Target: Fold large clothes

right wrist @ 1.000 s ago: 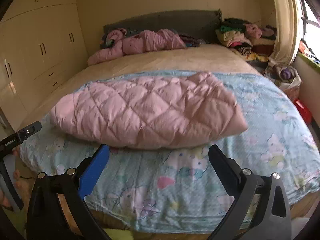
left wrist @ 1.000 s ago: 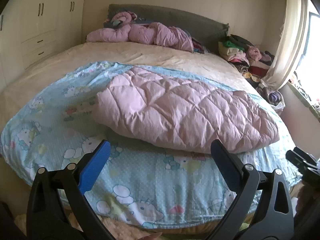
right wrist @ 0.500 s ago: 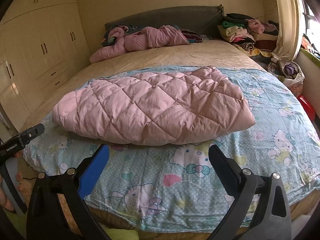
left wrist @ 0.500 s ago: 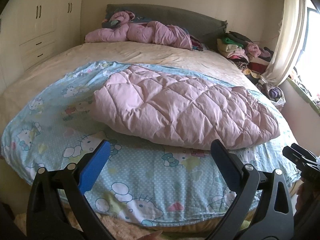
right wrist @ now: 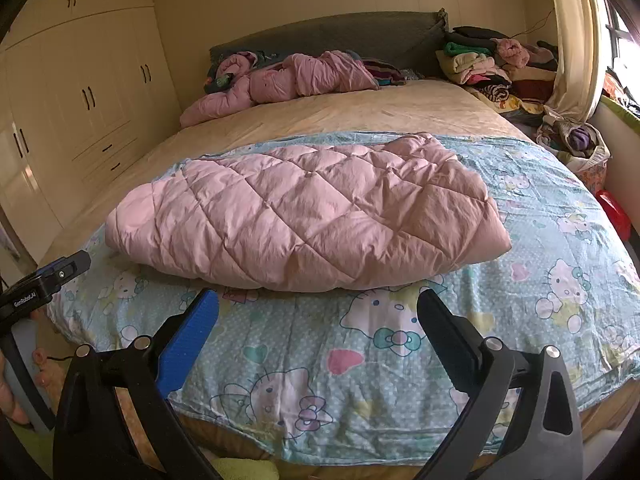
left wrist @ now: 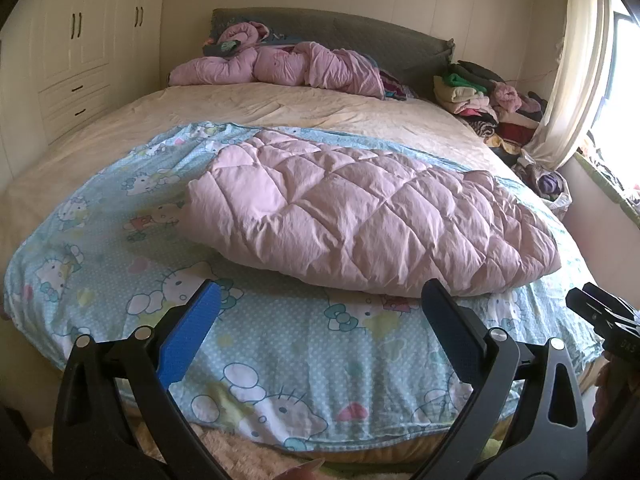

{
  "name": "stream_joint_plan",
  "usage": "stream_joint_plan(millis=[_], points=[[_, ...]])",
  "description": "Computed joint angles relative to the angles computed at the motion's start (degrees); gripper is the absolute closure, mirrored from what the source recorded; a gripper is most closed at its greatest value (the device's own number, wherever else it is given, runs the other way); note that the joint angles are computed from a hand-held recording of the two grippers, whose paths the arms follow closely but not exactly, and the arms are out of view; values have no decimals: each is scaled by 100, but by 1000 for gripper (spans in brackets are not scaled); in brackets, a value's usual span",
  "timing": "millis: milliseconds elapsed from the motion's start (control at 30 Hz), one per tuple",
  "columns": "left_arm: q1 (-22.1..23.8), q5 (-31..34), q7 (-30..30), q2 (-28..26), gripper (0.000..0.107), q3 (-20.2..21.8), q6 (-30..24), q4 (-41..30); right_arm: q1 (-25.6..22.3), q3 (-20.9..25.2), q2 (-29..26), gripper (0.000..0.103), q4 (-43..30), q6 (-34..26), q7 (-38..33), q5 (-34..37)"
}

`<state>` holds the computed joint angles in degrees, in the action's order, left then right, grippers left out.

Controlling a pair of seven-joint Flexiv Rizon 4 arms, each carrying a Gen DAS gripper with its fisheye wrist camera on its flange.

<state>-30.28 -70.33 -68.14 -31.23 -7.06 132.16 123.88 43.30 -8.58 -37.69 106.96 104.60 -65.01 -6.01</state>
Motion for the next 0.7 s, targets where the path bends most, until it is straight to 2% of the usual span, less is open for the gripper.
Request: stream_joint_plan(millis=[700], points=[[-9,-143,105,-27,13,-53,40,-32,-26,45,7,4,14,-3,-13,-5]])
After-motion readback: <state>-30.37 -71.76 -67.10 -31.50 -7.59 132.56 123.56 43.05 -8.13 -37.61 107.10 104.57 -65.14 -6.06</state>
